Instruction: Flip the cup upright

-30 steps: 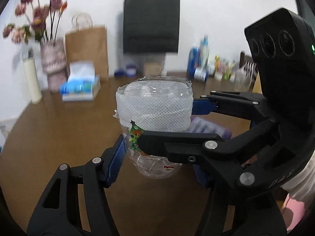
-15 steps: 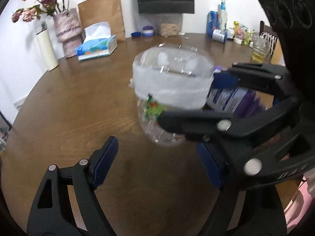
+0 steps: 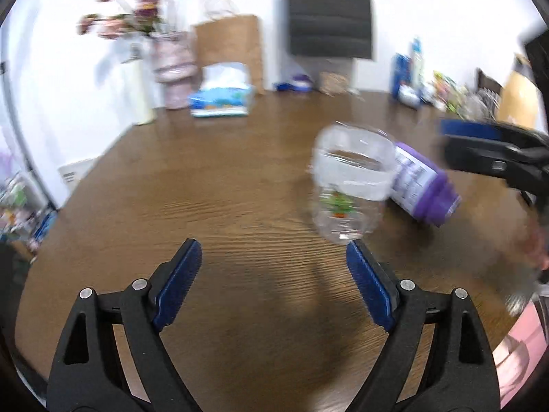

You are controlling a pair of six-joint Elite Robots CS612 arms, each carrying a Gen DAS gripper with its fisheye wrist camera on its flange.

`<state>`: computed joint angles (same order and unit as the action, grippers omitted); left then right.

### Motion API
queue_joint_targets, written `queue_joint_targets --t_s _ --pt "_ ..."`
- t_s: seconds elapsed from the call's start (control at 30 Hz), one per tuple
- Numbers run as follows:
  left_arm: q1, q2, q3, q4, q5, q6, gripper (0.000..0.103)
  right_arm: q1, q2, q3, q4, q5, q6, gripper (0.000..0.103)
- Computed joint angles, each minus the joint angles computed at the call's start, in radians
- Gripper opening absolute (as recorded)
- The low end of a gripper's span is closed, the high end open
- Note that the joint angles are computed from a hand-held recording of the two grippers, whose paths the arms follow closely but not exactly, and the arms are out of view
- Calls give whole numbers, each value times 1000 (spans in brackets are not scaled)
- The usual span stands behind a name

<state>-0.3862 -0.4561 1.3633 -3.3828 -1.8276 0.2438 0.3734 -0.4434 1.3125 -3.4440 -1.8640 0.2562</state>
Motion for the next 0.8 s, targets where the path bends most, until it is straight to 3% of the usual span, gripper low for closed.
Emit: queue_joint_targets --t_s 0.1,0.17,0.23,0.33,0.5,0.7,0.8 --pt "17 4 24 -132 103 -132 92 38 -42 77 54 -270 109 87" --pt "27 4 33 -176 129 -191 92 54 -58 124 60 -352 181 87" --pt "34 -1 45 -207 139 -246 92 61 -68 158 52 -370 247 87" --pt "33 -6 60 -262 142 -237 95 67 -68 179 2 -359 277 87" --pt "26 -2 61 -326 126 -172 98 74 -51 160 -38 -354 251 87" --pt "23 -21 110 -366 127 -186 98 86 -35 145 -78 -359 231 87" --pt "25 -50 188 -420 116 -215 98 116 -7 142 -204 -408 198 87"
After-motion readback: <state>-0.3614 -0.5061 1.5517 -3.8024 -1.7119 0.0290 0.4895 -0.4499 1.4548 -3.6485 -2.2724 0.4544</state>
